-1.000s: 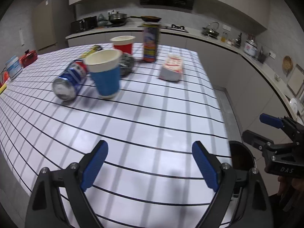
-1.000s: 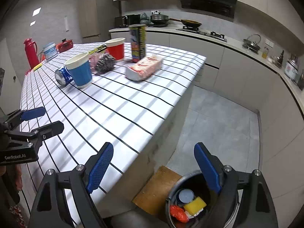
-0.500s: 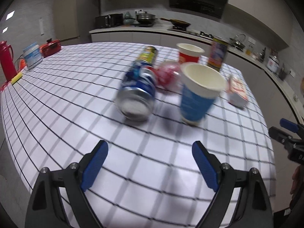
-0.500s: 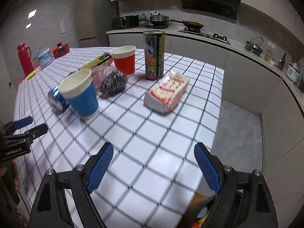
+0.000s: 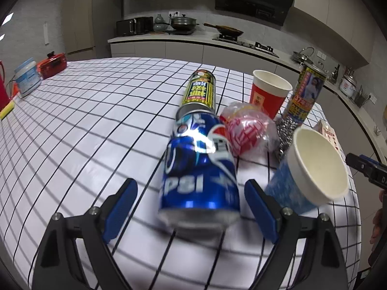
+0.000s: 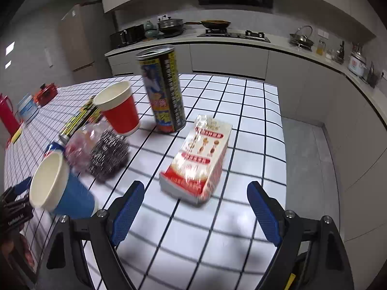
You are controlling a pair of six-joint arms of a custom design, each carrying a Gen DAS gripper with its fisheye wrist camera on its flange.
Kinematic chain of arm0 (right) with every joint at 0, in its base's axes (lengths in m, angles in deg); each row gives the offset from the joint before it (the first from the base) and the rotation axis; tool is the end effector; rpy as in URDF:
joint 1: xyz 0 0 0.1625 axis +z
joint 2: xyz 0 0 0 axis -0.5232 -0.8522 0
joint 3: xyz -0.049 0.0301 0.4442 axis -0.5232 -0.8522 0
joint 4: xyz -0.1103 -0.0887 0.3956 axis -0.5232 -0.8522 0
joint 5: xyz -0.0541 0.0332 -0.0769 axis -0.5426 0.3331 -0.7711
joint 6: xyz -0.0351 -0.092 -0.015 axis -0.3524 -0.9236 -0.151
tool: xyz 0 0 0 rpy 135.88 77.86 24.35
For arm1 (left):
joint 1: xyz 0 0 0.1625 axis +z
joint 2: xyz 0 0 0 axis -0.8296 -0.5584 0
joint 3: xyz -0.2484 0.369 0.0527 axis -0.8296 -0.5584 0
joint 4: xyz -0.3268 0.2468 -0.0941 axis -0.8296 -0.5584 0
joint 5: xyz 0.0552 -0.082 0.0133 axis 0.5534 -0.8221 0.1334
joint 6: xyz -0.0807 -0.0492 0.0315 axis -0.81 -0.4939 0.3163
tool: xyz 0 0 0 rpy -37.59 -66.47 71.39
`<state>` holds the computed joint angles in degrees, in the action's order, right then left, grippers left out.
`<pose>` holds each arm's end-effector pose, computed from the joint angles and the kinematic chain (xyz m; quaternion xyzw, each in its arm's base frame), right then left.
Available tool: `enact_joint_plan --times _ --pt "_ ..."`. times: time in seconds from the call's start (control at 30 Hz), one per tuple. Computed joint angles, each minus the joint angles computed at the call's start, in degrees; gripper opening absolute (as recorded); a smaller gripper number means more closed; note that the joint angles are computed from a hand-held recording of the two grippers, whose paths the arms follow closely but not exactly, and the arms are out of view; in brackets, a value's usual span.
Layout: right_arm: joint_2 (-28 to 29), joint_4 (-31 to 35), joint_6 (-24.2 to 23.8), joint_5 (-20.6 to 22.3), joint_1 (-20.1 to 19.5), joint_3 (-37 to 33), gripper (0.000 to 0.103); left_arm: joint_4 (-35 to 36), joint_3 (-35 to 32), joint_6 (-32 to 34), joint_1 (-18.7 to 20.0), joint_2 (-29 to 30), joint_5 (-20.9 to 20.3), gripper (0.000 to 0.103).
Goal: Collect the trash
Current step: 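Grasp the blue Pepsi can with the left tool while the right tool grasps the milk carton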
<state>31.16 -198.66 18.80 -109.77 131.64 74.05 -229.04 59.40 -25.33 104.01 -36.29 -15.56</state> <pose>0.2135 -0.7521 0.3703 0.1599 -0.8829 0.3160 0.3084 -0.3480 -0.7080 0.2079 0.1050 0.8693 -0.3542 0.3283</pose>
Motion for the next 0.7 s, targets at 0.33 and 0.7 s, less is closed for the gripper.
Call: enact_joint_plan --times 0.33,0.7 --pt "5.78 6.00 6.49 0.08 -1.81 -9.21 0.088 1.99 -3.08 1.95 1.81 1.16 -3.19 0.090" --pt "8.31 9.95 5.67 -0.41 -1.80 -12.70 0.063 4.20 -4.23 2.58 2.72 1.31 -6.73 0.067"
